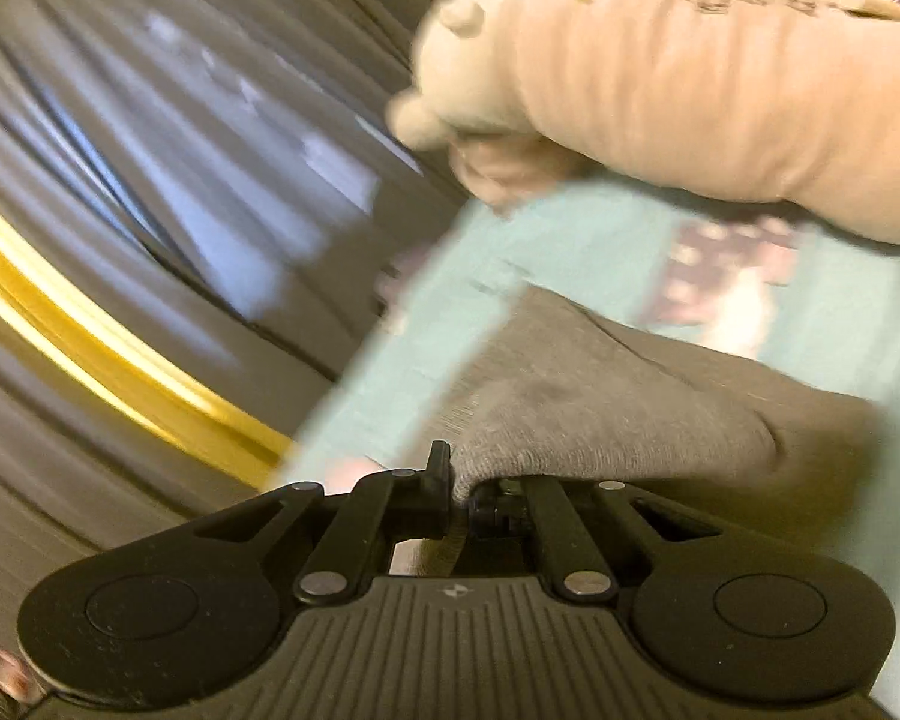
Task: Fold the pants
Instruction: 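Fold the held leg over the other leg with the right tool while the left tool pinches the waistband, then open both tools and move the right tool to the folded leg cuffs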
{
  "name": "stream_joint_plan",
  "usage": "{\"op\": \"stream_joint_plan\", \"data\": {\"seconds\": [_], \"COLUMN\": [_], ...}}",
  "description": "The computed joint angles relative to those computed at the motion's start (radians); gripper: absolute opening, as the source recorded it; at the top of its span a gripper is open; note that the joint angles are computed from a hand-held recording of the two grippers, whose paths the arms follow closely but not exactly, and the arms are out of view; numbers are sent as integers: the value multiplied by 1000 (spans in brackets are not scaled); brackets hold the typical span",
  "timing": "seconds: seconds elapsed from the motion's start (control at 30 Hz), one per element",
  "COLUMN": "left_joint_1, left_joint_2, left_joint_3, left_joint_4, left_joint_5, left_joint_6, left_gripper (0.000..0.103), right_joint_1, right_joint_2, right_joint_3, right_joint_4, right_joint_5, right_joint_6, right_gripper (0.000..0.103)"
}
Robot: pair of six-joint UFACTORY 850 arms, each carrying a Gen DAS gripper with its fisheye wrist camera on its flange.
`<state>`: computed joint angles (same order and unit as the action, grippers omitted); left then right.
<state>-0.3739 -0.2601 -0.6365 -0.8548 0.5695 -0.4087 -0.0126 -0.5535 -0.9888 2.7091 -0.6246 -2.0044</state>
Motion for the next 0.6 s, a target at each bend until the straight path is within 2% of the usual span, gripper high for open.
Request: {"op": "stream_joint_plan", "data": {"seconds": [0.03, 0.1, 0.17, 0.2, 0.23, 0.27, 0.3, 0.37, 0.43, 0.47, 0.5, 0.53, 0.6], "left_joint_1": [-7, -21, -13, -4, 2, 11, 21, 59, 115, 137, 147, 160, 167], "left_joint_2": [-7, -13, -11, -7, -5, -6, -17, -26, -35, -52, -77, -72, -54], "left_joint_3": [7, 33, 53, 60, 60, 51, 38, 20, 6, -9, -27, -25, -18], "left_joint_4": [-32, -44, -71, -86, -127, -164, -196, -205, -143, -116, -90, -81, -91], "left_joint_5": [-24, 5, 54, 80, 95, 107, 119, 108, 56, 17, -18, -40, -50], "left_joint_6": [23, -23, -43, -23, 18, 55, 88, 104, 54, 17, -35, -51, -29], "left_gripper": [12, 21, 37, 45, 65, 80, 81, 80, 76, 67, 51, 11, 13], "right_joint_1": [-3, -15, -15, -16, -18, -24, -28, -26, -20, -14, -5, 3, 13], "right_joint_2": [-10, -40, -58, -68, -78, -94, -105, -111, -111, -113, -112, -103, -74], "right_joint_3": [-12, -36, -39, -43, -51, -69, -77, -77, -88, -96, -108, -109, -99], "right_joint_4": [-39, -145, -139, -151, -176, -234, -257, -226, -232, -231, -236, -224, -172], "right_joint_5": [58, 116, 138, 140, 146, 142, 127, 98, 112, 118, 140, 161, 181], "right_joint_6": [37, 164, 178, 192, 228, 300, 341, 338, 340, 327, 314, 282, 188], "right_gripper": [6, 8, 12, 17, 27, 31, 32, 32, 28, 23, 7, 5, 5]}}
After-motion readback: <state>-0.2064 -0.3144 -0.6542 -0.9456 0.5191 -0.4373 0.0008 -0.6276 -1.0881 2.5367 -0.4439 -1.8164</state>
